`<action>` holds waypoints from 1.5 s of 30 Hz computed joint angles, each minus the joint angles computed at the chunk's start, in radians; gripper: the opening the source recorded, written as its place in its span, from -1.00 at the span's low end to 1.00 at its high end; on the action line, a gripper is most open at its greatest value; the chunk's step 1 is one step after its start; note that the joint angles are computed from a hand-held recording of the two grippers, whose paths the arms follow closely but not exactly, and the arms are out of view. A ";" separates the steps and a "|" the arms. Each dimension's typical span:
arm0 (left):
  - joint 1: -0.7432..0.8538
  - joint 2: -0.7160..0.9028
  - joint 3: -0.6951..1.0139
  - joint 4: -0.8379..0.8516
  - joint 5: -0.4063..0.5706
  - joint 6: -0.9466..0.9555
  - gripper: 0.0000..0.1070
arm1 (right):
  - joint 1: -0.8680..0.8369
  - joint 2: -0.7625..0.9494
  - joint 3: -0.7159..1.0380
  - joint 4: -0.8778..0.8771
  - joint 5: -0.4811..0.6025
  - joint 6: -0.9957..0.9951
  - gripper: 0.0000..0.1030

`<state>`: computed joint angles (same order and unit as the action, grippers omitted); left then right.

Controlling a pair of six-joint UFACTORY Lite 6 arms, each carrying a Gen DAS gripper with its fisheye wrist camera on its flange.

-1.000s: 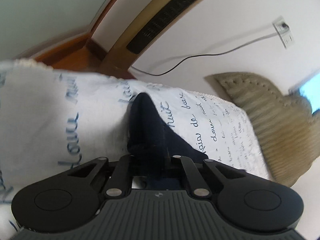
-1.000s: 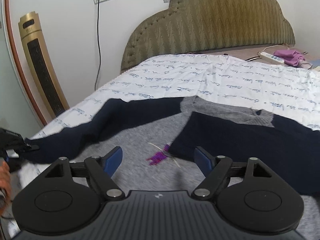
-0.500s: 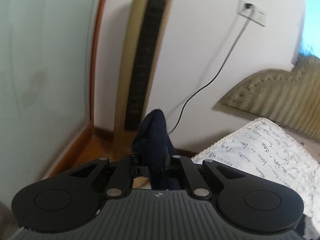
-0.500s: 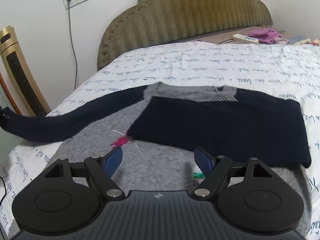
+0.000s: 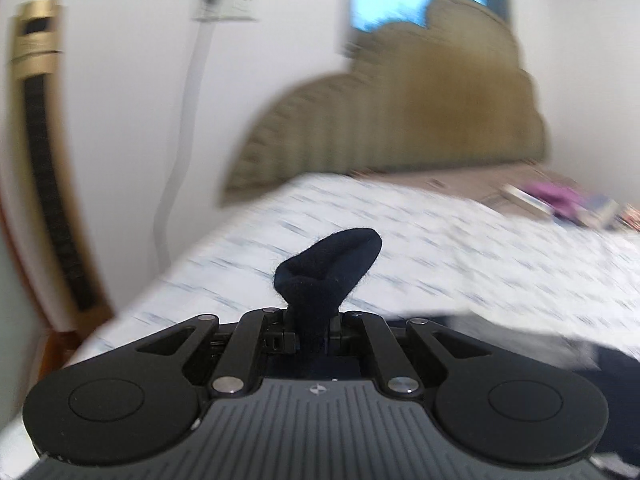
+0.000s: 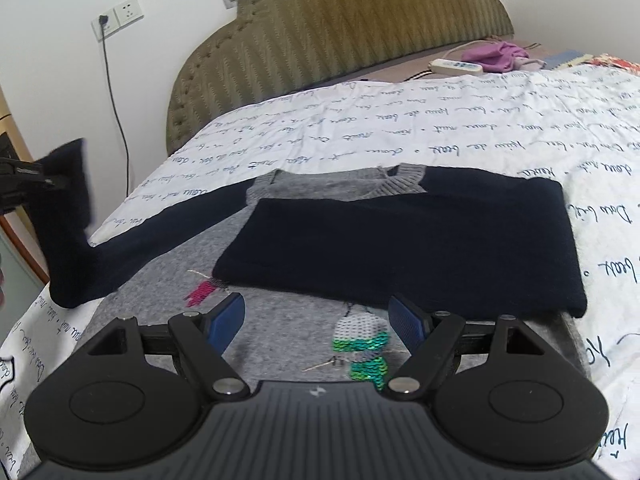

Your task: Fold small clothes

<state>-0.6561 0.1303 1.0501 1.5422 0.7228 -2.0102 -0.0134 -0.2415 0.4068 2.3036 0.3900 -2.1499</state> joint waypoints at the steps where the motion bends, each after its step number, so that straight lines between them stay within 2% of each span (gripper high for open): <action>1: -0.024 0.035 0.022 -0.010 -0.012 0.000 -0.85 | -0.006 0.001 -0.002 -0.002 0.003 0.001 0.54; 7: -0.121 0.156 0.020 0.035 -0.036 -0.122 -0.85 | -0.065 0.020 0.016 -0.110 0.056 0.099 0.54; 9: -0.124 0.192 0.027 0.049 -0.056 -0.150 -0.84 | -0.111 0.053 0.048 -0.200 0.135 0.194 0.54; 12: -0.116 0.208 0.011 0.067 -0.083 -0.176 -0.84 | -0.179 0.182 0.146 -0.327 0.311 0.341 0.54; 16: -0.083 0.199 -0.012 0.094 -0.153 -0.204 -0.80 | -0.161 0.415 0.330 -0.400 0.431 0.488 0.54; 19: -0.055 0.185 -0.030 0.100 -0.242 -0.210 -0.38 | -0.101 0.568 0.463 -0.423 0.482 0.572 0.56; 21: -0.046 0.160 -0.058 0.122 -0.278 -0.225 0.26 | -0.064 0.675 0.558 -0.434 0.517 0.628 0.56; 23: -0.067 0.118 -0.108 0.146 -0.246 -0.241 0.54 | -0.030 0.741 0.625 -0.438 0.501 0.673 0.57; 24: -0.083 0.093 -0.136 0.155 -0.221 -0.247 0.61 | -0.015 0.751 0.637 -0.426 0.486 0.673 0.57; 26: -0.109 0.029 -0.205 0.159 -0.189 -0.229 0.70 | -0.001 0.749 0.635 -0.404 0.484 0.657 0.57; 31: -0.169 -0.073 -0.329 0.120 -0.114 -0.211 0.71 | 0.013 0.730 0.618 -0.416 0.502 0.658 0.57; 36: -0.183 -0.146 -0.409 0.078 -0.114 -0.210 0.71 | 0.053 0.752 0.648 -0.447 0.500 0.720 0.55; 39: -0.192 -0.195 -0.452 0.048 -0.096 -0.189 0.71 | 0.086 0.740 0.645 -0.464 0.454 0.741 0.53; 41: -0.192 -0.223 -0.475 0.045 -0.079 -0.190 0.71 | 0.078 0.714 0.584 -0.414 0.465 0.692 0.47; 44: -0.169 -0.221 -0.460 0.013 -0.090 -0.166 0.72 | 0.047 0.735 0.555 -0.362 0.510 0.688 0.08; 45: -0.167 -0.221 -0.455 -0.003 -0.089 -0.153 0.72 | 0.047 0.744 0.563 -0.353 0.501 0.691 -0.35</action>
